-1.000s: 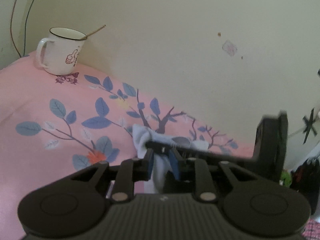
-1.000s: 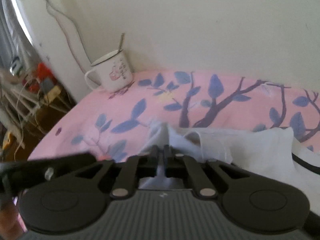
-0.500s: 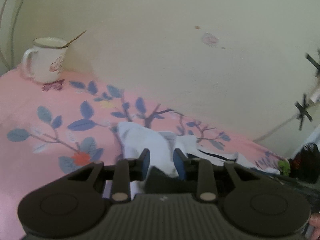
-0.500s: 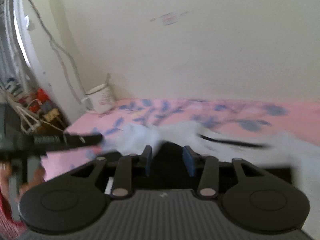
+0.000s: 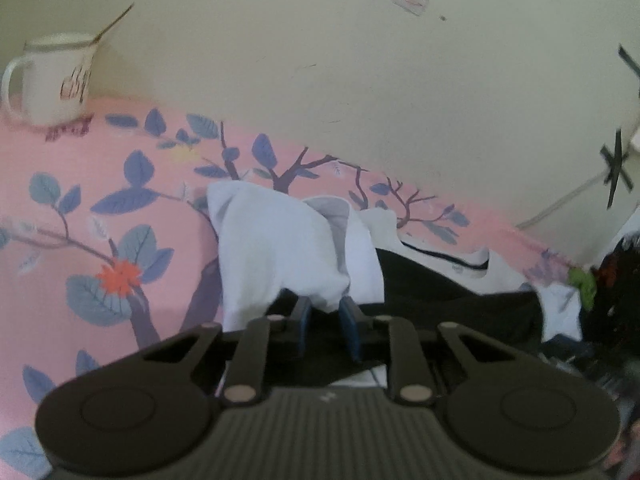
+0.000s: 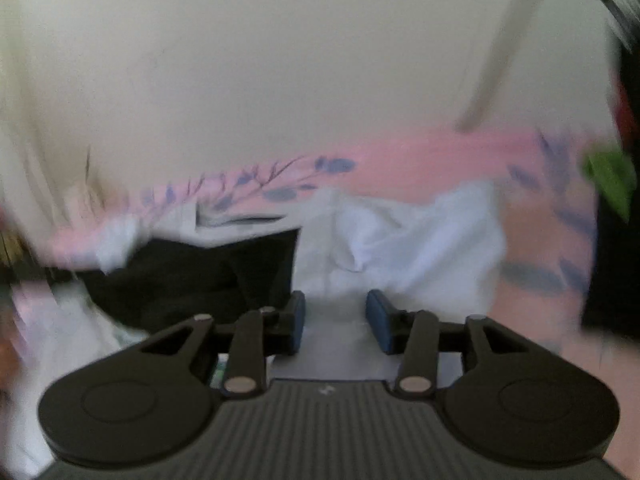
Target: Fold small clothes
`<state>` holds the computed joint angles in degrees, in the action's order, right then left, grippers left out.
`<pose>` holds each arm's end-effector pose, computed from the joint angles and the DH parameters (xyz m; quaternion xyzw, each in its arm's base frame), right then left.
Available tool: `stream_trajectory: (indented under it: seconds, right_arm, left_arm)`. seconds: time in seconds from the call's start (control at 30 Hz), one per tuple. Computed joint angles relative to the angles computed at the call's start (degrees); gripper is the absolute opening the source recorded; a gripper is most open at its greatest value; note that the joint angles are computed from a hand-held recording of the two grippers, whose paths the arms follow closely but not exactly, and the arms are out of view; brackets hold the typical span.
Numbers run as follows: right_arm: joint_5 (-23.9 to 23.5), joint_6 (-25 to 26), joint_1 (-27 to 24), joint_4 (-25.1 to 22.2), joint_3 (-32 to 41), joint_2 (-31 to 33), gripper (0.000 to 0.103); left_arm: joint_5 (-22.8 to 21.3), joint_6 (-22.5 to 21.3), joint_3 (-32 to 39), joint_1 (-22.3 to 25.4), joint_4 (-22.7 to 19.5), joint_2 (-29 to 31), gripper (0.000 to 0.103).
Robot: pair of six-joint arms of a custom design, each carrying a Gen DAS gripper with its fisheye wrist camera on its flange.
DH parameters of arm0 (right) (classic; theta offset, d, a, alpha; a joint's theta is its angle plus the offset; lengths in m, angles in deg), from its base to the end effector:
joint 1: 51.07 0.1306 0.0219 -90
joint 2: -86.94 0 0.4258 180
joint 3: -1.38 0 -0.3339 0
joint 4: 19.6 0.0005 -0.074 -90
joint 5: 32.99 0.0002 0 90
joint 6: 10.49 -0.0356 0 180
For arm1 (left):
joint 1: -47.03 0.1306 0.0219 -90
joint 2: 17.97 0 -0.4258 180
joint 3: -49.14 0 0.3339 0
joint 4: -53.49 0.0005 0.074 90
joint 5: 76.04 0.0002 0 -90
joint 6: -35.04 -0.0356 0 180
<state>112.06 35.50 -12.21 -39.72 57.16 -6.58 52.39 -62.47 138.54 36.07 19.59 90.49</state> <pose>0.2852 0.1917 0.3118 0.1923 0.8277 -0.1296 0.5110 0.5195 -0.1237 0.3440 0.2469 0.8670 -0.3210 0.2904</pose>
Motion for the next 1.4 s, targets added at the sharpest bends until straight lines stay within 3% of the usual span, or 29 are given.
stream_trajectory:
  seconds: [0.07,0.2,0.3,0.4,0.53,0.67,0.77,0.9,0.97,1.1,1.2,1.3,1.4]
  right_arm:
    - [1.8,0.7,0.7,-2.4,1.5,1.4,0.045]
    - [-1.3,-0.7,-0.6,3.7,-1.9,-1.5,0.046]
    - [-1.4,-1.5,-0.5,5.0,-1.9,-1.3,0.046]
    - [-1.7,-2.1,-0.4,6.1,-2.6,-1.9,0.046]
    - [-2.4,-2.8,-0.9,8.9,-3.9,-2.7,0.045]
    - [-2.7,-3.4,-1.3,10.6,-4.6,-3.0,0.045]
    - [-2.9,-4.1,-1.5,12.4,-5.7,-3.7,0.045]
    - [-2.3,-5.5,-1.3,15.1,-7.4,-4.8,0.046]
    - [-1.2,-5.7,-0.8,16.4,-8.1,-5.2,0.052]
    - [1.0,-3.1,0.5,24.0,-11.0,-6.3,0.056]
    - [1.3,-2.2,0.9,27.0,-12.2,-7.0,0.058]
    - [-0.7,-3.4,0.9,26.4,-12.5,-8.6,0.058]
    - [-3.2,-1.5,4.2,31.5,-14.5,-11.7,0.059]
  left_arm:
    - [1.1,0.7,0.5,0.4,-0.8,0.4,0.017]
    - [2.0,1.9,0.7,0.3,-0.5,0.2,0.021]
    - [3.5,3.6,-1.2,0.7,3.7,-1.1,0.033]
    - [3.9,4.5,-2.6,1.0,7.4,-2.1,0.036]
    - [-2.8,2.7,-2.1,-0.5,6.4,-0.9,0.034]
    - [-5.3,2.1,-3.5,-1.3,9.0,-1.5,0.036]
    - [-7.4,3.5,-3.4,-1.2,6.6,-3.2,0.038]
    - [0.7,0.3,-8.6,3.9,7.5,-10.0,0.043]
    - [4.7,-2.6,-13.4,7.6,8.2,-15.2,0.046]
    - [13.2,-13.1,-22.5,19.3,2.9,-24.5,0.048]
    - [16.6,-21.9,-26.3,29.2,-5.8,-28.0,0.050]
    - [17.3,-30.2,-28.0,38.6,-15.8,-29.2,0.050]
    - [16.6,-36.5,-28.1,44.7,-22.0,-29.1,0.050]
